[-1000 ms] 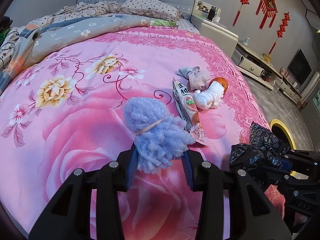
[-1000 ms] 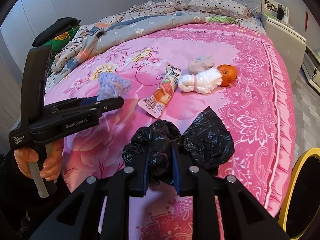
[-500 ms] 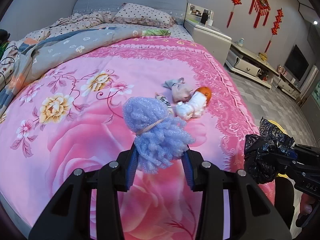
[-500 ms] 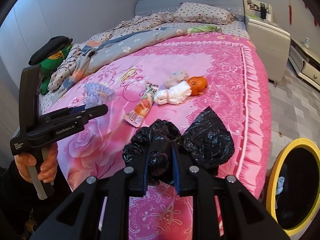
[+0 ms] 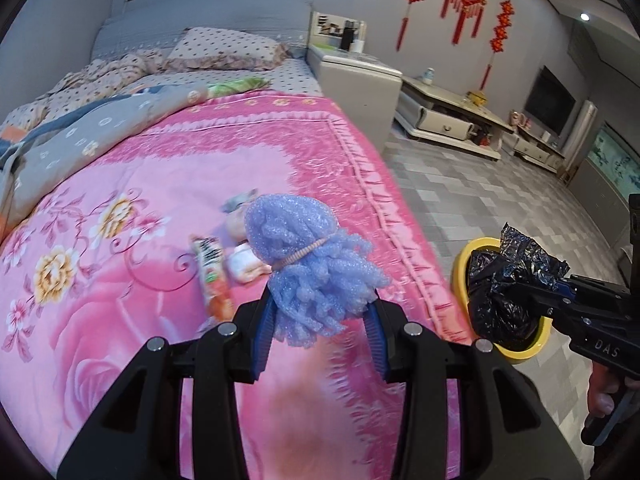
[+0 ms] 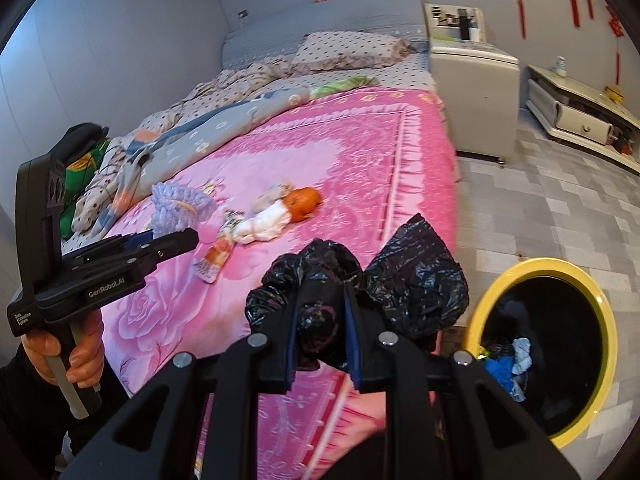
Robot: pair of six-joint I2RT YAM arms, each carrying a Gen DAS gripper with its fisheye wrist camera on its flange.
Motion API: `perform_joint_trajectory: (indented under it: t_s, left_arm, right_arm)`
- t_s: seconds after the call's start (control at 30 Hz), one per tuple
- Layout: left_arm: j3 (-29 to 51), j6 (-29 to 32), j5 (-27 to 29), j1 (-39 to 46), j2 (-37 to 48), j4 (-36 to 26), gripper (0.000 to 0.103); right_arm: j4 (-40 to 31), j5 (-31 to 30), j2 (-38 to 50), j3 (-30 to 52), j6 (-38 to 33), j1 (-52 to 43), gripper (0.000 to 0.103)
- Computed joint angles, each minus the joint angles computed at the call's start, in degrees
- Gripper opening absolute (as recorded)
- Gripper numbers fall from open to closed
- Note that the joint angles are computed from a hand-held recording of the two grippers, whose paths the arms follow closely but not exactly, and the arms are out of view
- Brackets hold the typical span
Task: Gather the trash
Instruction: 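Carry the mesh puff and black bag in both tools over the yellow bin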
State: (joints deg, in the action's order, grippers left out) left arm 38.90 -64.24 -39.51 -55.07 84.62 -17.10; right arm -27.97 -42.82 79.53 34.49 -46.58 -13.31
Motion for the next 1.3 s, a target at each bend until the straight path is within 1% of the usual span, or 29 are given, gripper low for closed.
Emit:
perform_joint_trajectory:
  t_s: [0.3,0.6,0.77,0.97,1.17,1.3]
  left_arm:
    - [14.54,9.76,3.41,0.55,11.46,2.99,0.038]
    - [29.81,15.27,6.95,-0.69,23.36,2.79,0.038]
    - [37.71,17.26,9.75,-0.91,29.69,2.66,0.039]
    - [47.16,18.64,12.93,-0.82,36.96,1.04,0.039]
    - [58.19,19.26,15.05,-0.71,44.69,-3.2,0.039]
    - [63.62,19.65,16.49,-0.29,49.11,-4.87,0.039]
  right_arm:
    - [-5.32,-2.87,8.12,10.17,-5.58,-13.53,0.018]
    - [-9.39,-4.04,16.34,20.19,-8.06,-22.67,0.018]
    - [-10.74,-3.79,21.46,26.12,-7.56,-26.07,0.018]
    - [-11.54,-2.98,27.23,32.49,-5.94,-28.63,0.018]
    - [-11.56,-2.61,32.69,37.65,-3.82,-29.63,0.018]
    - [-11.38,-2.19,36.21,40.23,-2.56,-29.82,0.018]
